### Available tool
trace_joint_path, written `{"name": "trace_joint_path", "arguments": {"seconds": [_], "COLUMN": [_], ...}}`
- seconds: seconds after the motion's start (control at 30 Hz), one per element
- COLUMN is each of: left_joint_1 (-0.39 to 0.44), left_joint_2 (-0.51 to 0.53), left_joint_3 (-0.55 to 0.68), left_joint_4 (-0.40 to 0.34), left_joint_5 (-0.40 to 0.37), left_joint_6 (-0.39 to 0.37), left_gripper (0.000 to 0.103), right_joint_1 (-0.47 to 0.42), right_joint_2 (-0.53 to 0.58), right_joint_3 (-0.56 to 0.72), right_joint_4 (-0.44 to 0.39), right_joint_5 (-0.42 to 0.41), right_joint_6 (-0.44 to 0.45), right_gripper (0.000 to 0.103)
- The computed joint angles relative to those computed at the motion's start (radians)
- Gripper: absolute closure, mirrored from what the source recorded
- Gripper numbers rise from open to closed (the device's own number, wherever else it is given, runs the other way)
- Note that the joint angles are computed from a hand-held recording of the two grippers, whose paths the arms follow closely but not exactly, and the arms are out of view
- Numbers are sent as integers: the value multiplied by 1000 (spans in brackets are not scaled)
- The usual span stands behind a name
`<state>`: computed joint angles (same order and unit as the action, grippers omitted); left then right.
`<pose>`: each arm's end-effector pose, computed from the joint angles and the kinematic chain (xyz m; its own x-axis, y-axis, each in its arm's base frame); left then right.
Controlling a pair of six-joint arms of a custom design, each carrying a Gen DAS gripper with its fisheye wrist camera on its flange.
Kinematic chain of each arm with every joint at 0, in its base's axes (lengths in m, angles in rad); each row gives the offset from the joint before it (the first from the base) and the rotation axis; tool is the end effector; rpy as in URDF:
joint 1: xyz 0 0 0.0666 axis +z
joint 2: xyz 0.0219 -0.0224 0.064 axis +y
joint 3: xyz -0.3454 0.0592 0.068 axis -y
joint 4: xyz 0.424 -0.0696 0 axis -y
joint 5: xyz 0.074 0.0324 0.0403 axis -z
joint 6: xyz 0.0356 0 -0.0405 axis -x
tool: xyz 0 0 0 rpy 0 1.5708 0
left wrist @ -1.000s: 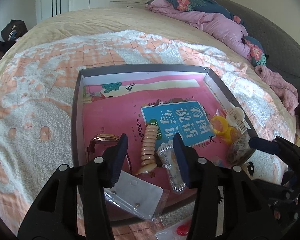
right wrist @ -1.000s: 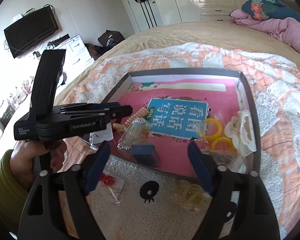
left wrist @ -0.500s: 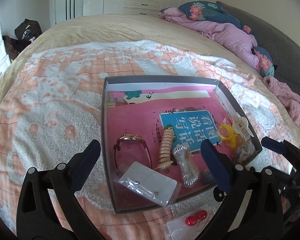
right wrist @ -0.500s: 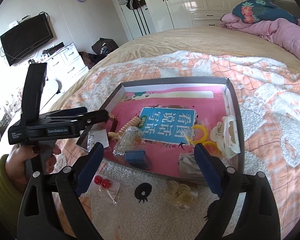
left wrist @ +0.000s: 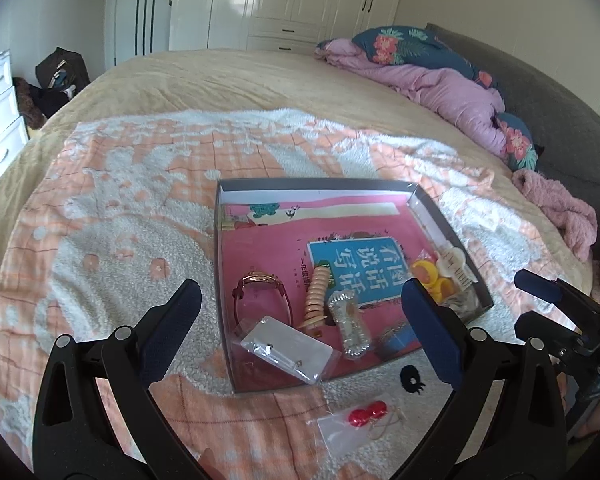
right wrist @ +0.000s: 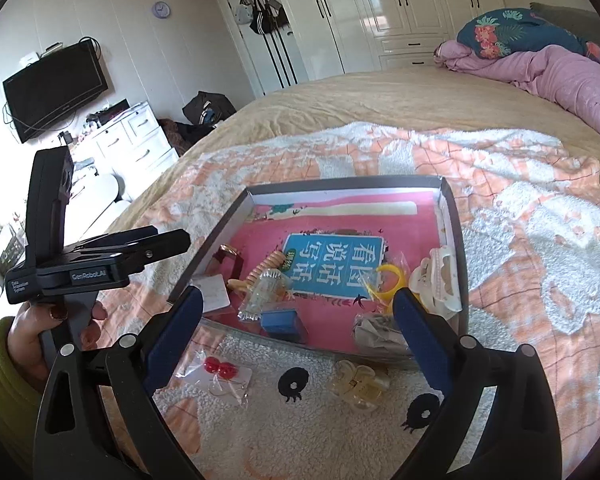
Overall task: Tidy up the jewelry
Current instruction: 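Withdraw both tools from the box back over the remaining items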
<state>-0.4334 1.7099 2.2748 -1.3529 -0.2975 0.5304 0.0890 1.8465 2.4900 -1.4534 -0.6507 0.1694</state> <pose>0.5227 -0.2308 0.6135 -0.6632 -0.2260 -0.7135 -0.1410 0.9740 -0.1775 0.5868 0.0736 0.6246 -0.6290 -0.1908 -0.7537 -0.6014 0.7337 0.3162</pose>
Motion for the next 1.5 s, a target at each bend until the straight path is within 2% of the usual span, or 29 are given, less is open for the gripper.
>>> {"name": "trace_joint_path", "arguments": {"seconds": [0.3,0.77,1.17,1.5], "left_joint_1": [-24,-85,-157,-171], "left_joint_2": [-85,-146,-160,-168], "left_joint_3": [-79,-96,-117,-162], "left_joint_4": [15,16,-9,-35], "left_joint_5": [-35,-132,-209,-194], "left_joint_6": [59,82,81,109], "left_gripper": [9,9,9,9], "right_joint_1": [-13,-41,-54,-63], "right_joint_2": [-32,-90,-147,-188], "right_joint_3": [-2,-27,-97,-175], "right_joint_4": [19,69,66,48], "right_joint_5": [-19,-58,-86,-84], "right_joint_6": [-5,-44,0,49], "right_gripper": [4,4,4,4]}}
